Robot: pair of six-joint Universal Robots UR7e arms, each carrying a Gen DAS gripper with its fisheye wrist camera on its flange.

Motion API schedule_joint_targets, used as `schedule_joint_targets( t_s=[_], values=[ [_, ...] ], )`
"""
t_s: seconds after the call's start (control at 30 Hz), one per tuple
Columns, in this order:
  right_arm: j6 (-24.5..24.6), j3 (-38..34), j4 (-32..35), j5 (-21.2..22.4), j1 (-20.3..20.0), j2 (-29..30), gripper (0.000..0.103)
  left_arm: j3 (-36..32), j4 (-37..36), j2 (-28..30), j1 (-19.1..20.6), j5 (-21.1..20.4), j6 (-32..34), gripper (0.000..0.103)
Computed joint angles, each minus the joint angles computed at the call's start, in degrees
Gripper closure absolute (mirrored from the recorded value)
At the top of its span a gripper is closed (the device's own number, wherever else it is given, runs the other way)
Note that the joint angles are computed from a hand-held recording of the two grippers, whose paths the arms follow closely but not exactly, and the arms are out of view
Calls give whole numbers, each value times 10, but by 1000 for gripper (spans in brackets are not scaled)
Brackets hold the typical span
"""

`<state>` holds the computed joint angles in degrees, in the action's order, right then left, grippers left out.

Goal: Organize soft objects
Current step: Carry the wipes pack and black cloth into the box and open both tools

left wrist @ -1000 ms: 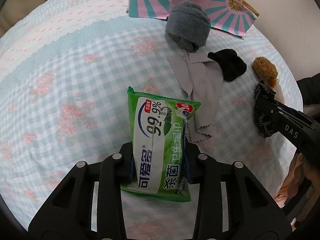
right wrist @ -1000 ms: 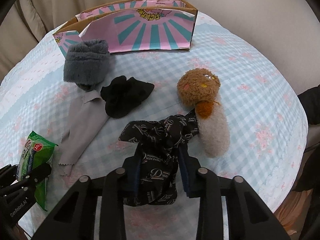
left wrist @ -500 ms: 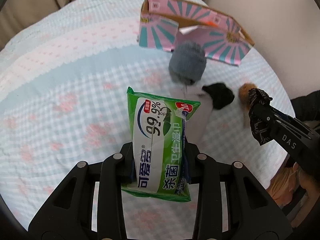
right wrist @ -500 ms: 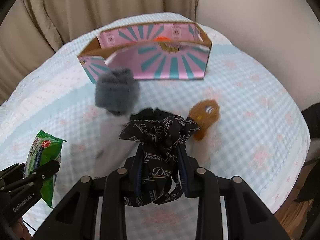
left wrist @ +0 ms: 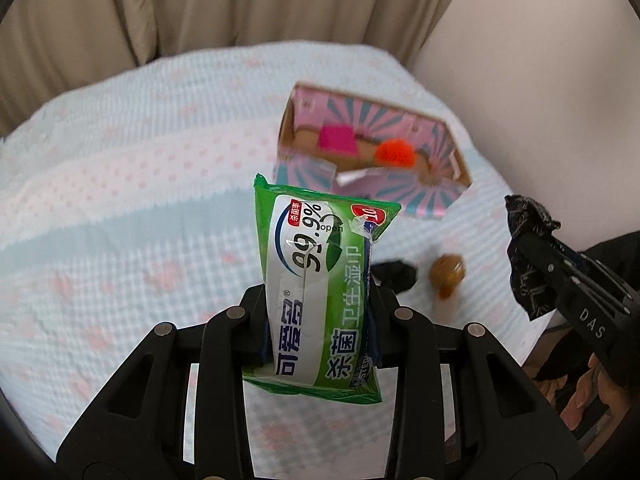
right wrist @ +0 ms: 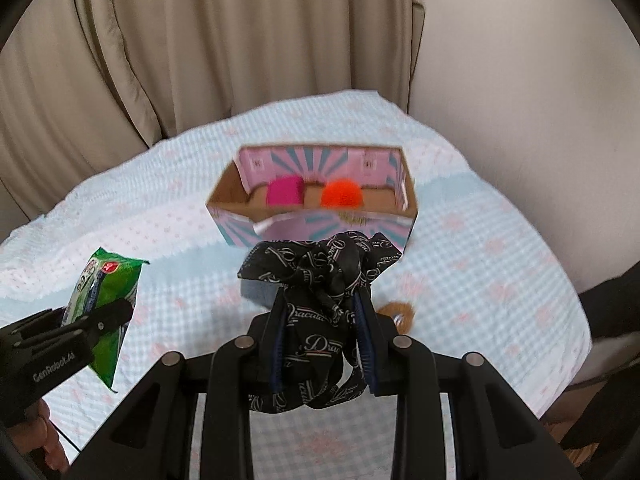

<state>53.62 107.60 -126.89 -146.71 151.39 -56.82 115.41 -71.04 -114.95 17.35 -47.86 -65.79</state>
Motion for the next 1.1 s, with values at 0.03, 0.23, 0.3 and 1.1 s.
schedule_joint_targets(
  t_s=[0.03,0.23,0.3,1.1],
  values=[
    [-6,-11,6,-2,2,-3,75,-14,-4,13,1,4,6,72],
    [-81,-50,-10,-10,-6,-18,75,-89,-40,96,20,38,47,72],
    [-119,-61,-28,-9,-14,-21,75,-109,-57,122,30,46,59,72],
    [-432,-104,-150,157,-226,-33,75,-285,-284,457,244,0,232,72]
  ],
)
